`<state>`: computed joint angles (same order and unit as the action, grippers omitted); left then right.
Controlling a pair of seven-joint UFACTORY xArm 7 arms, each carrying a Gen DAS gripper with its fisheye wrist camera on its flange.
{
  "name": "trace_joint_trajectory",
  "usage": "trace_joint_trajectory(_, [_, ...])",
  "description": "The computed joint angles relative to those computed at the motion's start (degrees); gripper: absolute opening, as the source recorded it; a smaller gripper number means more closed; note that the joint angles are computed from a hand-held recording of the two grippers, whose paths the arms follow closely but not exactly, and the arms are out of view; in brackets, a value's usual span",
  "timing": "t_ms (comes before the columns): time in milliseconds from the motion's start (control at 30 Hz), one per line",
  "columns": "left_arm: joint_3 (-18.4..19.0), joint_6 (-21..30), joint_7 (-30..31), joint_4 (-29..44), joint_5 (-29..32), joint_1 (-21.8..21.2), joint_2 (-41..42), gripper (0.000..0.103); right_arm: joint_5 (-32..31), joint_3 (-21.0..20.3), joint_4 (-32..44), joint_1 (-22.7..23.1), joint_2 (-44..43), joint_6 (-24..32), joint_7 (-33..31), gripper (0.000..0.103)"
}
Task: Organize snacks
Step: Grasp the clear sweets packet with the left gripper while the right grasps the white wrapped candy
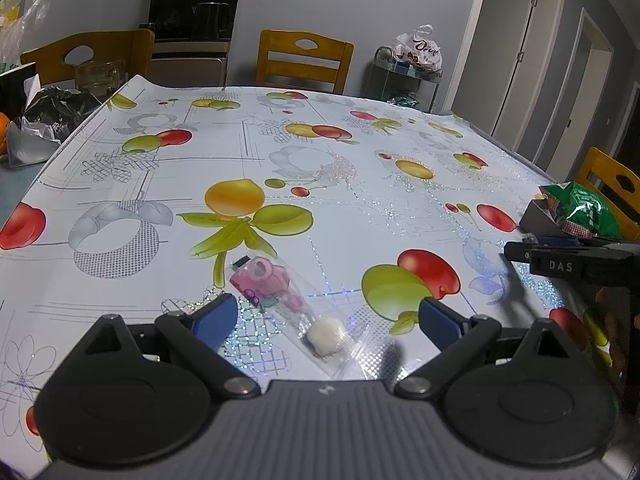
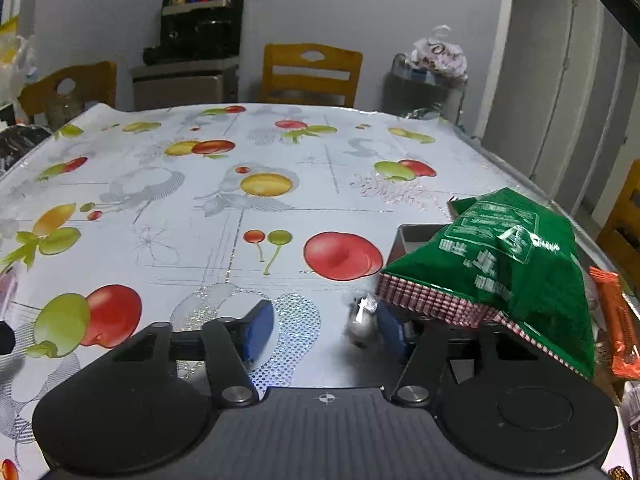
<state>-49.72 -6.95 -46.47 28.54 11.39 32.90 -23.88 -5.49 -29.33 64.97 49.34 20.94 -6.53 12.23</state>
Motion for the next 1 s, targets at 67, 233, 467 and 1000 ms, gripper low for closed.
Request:
trace_joint_trajectory(67, [-0.11,-0.07,-0.03,0.02,-0.05,0.09,0.03,0.098,0.0,5.86,-0.32,-5.34,-1.24,-0.03,-1.03,0.051])
trace_joint_trajectory(233, [0.06,-0.02,0.08,0.0,-0.1,-0.08,0.05,0.098,0.76,8.54,-0.64,-7.73,-1.76,-0.72,-0.82,0.05])
trace_joint_trajectory(467, [-0.07,-0.03,0.09,0.03,-0.17,0.0,0.06,0.098,2.89,0.46,0.41,0.04,0.53,-0.65,-0.39,0.048])
trace_joint_trajectory(1000, [0.27,-0.44,0.53,-0.11,-0.7,-0.4,0.51,0.098,2.91,-6.14,0.0,5.59,1.73,-0.71,-0.8,0.018])
